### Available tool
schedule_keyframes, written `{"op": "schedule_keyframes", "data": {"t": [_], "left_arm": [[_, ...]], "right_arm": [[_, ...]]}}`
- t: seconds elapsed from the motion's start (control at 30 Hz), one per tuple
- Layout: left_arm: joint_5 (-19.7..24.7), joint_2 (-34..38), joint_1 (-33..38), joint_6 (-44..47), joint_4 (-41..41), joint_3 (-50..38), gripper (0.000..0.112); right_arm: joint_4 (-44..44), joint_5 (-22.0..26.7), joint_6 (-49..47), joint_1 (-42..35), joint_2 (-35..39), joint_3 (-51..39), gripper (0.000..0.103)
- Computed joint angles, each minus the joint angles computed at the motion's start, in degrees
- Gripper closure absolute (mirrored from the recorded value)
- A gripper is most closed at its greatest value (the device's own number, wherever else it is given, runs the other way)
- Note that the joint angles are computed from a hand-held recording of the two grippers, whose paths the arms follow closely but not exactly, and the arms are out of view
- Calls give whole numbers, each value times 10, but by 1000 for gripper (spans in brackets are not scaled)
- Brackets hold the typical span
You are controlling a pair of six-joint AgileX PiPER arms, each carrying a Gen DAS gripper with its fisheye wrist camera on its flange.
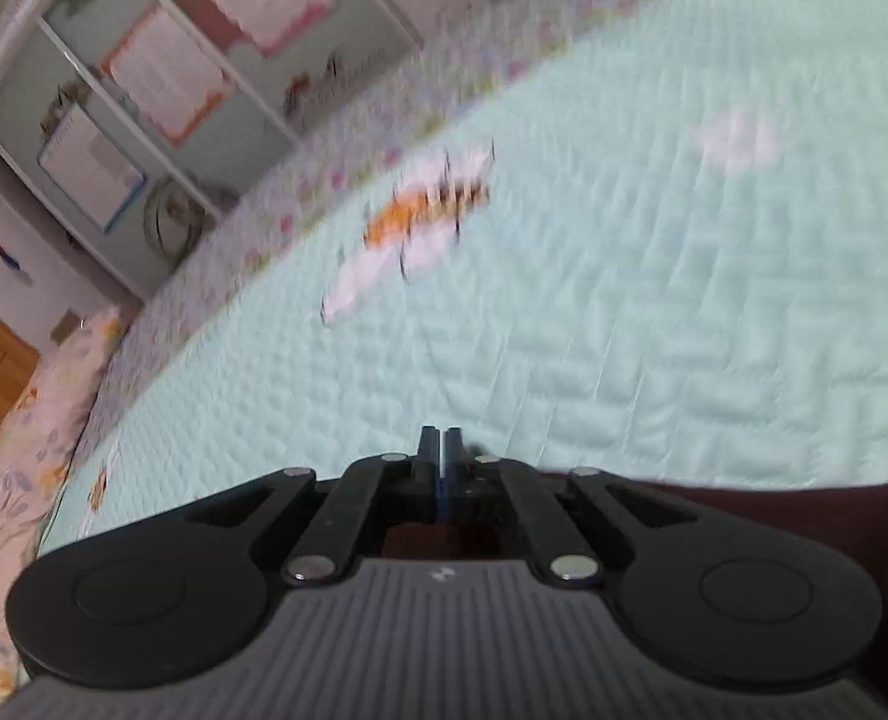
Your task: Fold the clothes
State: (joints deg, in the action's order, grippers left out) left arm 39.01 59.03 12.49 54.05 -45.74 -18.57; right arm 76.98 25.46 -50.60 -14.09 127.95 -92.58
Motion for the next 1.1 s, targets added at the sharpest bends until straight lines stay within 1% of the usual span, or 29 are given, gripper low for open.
{"op": "schedule_keyframes", "data": {"t": [0.03,0.07,0.13,0.17,0.2,0.23,0.27,0.3,0.37,0.4,0.43,0.47,0.5,0.53,0.57,0.6,0.67,0.73,0.77,0.8,0.83,0.87,0.9,0.93,0.97,1.0,1.03,1.07,1.1], "left_arm": [[2,0,4,5,-3,1,10],[4,0,7,11,-7,1,10],[8,1,16,23,-14,3,10],[8,1,17,26,-16,3,10],[8,0,17,27,-16,4,10],[7,0,16,29,-16,4,10],[7,0,17,32,-17,5,10],[8,0,18,35,-17,5,10],[14,2,25,41,-21,3,10],[19,4,34,48,-27,3,10],[25,6,44,56,-34,4,10],[30,7,53,65,-42,5,10],[36,10,63,77,-49,6,10],[42,12,72,89,-56,7,10],[50,15,82,100,-62,7,10],[58,19,92,109,-66,6,10],[73,27,109,121,-73,3,10],[84,37,120,122,-77,-2,10],[89,41,124,120,-79,-5,10],[97,45,132,119,-80,-8,10],[106,48,141,119,-82,-10,10],[117,51,155,130,-86,-10,10],[127,55,169,140,-90,-11,10],[138,59,182,150,-94,-11,10],[147,63,193,158,-97,-11,10],[149,63,196,164,-100,-10,10],[150,63,199,170,-102,-8,10],[151,60,197,173,-101,-9,10],[151,57,195,176,-100,-9,10]], "right_arm": [[42,9,-57,-2,-19,28,99],[68,30,-100,-6,-37,54,97],[58,82,-120,-8,-61,88,96],[27,96,-97,-4,-63,88,96],[-28,88,-51,7,-55,72,96],[-85,65,-1,24,-40,54,103],[-137,48,53,33,-24,27,103],[-166,30,91,39,-8,1,103],[-187,-11,134,48,20,-37,103],[-179,-28,140,52,21,-37,103],[-153,-47,123,58,16,-26,103],[-116,-76,84,68,0,-1,103],[-78,-111,26,85,-26,35,99],[-45,-138,-31,103,-55,70,98],[-11,-142,-88,116,-80,98,95],[12,-124,-137,125,-101,122,95],[5,-40,-166,131,-114,144,95],[-72,24,-103,140,-95,120,94],[-129,31,-59,149,-83,97,96],[-175,15,-35,160,-71,80,103],[-197,-7,-32,170,-66,69,103],[-197,-20,-51,174,-69,65,98],[-184,-34,-84,178,-76,67,89],[-179,-25,-114,176,-80,61,86],[-197,6,-121,170,-71,38,71],[-238,39,-106,167,-60,9,56],[-295,68,-74,168,-52,-20,53],[-332,83,-62,171,-47,-37,53],[-358,79,-62,176,-48,-41,53]]}}
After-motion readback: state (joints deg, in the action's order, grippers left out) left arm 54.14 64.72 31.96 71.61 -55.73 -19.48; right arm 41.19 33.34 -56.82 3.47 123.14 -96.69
